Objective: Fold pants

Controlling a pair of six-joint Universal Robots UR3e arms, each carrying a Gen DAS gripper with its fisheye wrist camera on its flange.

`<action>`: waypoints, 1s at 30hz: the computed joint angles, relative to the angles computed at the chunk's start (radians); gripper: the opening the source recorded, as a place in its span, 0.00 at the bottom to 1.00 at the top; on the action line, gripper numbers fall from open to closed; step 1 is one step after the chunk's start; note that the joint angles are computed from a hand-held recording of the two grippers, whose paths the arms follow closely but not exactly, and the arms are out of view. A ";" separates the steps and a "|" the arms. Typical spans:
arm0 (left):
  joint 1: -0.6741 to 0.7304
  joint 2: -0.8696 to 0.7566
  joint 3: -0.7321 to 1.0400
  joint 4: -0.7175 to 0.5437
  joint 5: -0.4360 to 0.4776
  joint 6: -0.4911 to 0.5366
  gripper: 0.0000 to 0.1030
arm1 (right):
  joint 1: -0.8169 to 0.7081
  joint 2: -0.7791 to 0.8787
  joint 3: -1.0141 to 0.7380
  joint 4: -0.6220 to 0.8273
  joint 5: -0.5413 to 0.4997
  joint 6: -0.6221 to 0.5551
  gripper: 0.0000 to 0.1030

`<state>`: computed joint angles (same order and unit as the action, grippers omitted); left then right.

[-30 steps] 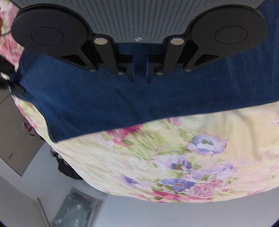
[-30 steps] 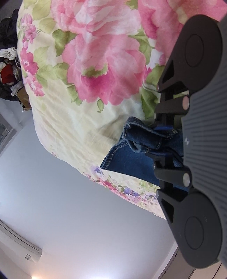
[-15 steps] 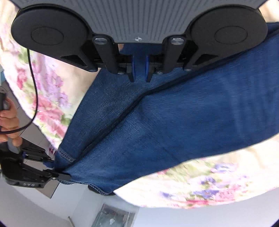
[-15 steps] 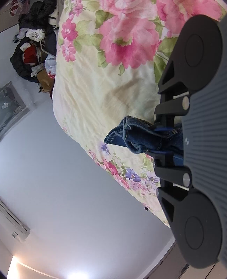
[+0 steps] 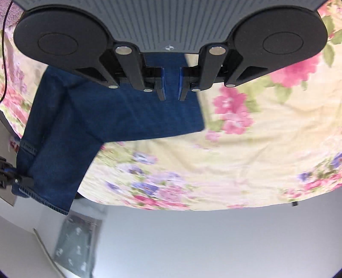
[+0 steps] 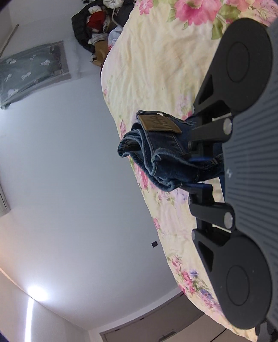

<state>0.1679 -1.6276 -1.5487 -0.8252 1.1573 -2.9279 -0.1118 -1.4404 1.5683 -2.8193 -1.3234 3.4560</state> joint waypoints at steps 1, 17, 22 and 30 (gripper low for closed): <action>0.035 0.012 -0.005 -0.015 -0.018 0.012 0.11 | 0.061 0.032 -0.037 0.001 -0.046 -0.006 0.13; 0.319 0.056 -0.105 -0.200 -0.219 0.109 0.17 | 0.582 0.487 -0.311 0.207 -0.299 -0.307 0.18; 0.325 -0.042 -0.033 -0.232 -0.330 -0.025 0.24 | 0.505 0.451 -0.392 0.367 -0.125 -0.273 0.36; 0.234 -0.291 0.099 -0.048 -0.427 -0.309 0.42 | 0.380 0.382 -0.395 0.319 -0.024 -0.260 0.44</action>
